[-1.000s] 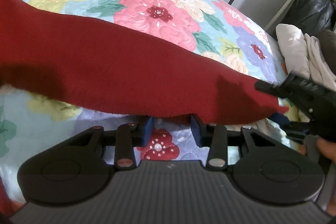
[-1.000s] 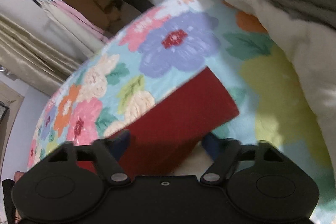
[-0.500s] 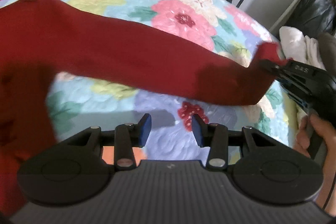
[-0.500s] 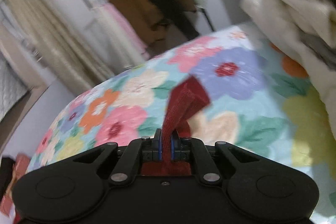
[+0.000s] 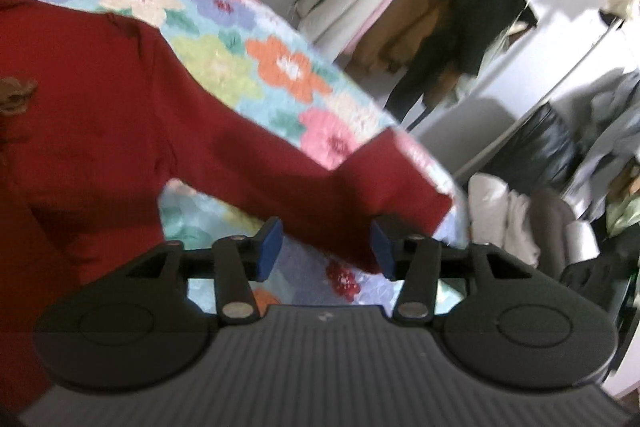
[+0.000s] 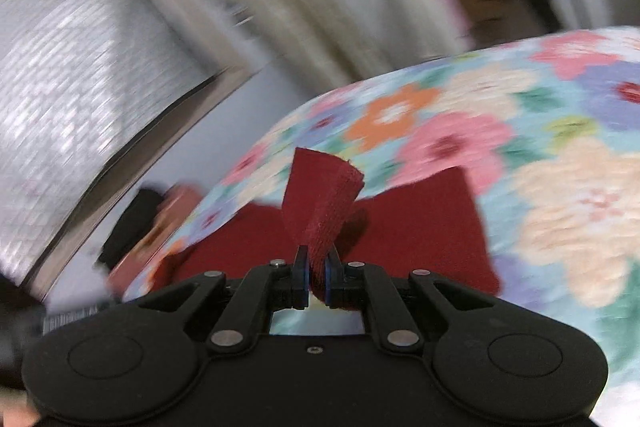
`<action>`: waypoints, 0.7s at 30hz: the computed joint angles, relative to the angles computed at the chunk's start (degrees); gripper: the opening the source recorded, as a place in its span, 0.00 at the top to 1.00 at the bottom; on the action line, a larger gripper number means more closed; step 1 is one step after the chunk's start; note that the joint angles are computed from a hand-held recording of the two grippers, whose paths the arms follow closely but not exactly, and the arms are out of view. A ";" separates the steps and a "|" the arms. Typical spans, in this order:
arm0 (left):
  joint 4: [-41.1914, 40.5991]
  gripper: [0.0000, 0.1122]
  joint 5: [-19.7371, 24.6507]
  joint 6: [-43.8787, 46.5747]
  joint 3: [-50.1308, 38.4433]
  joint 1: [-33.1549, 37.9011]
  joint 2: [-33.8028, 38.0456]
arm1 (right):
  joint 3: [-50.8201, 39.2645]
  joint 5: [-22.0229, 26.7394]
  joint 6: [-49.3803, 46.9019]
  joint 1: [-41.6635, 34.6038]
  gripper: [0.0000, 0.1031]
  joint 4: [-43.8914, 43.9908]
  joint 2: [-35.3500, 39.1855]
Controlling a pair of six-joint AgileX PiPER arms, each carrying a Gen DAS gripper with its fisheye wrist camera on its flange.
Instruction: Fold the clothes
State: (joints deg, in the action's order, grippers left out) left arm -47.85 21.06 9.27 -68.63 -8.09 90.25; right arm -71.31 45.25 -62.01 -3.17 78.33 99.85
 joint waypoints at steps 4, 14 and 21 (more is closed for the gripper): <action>-7.40 0.27 6.84 6.41 2.35 5.34 -1.63 | 0.85 4.49 -3.19 3.54 0.91 -0.25 -0.68; -32.78 0.61 10.53 26.81 13.08 14.46 -5.50 | 0.34 12.09 -6.71 8.32 0.91 0.80 1.69; -19.33 0.92 5.01 19.59 14.15 14.64 -13.09 | 0.47 8.90 -5.40 13.77 0.90 -0.54 -2.69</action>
State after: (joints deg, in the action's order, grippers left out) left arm -67.18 26.07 28.86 -54.48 6.55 77.16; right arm -70.84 54.14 -67.40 10.61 77.79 97.16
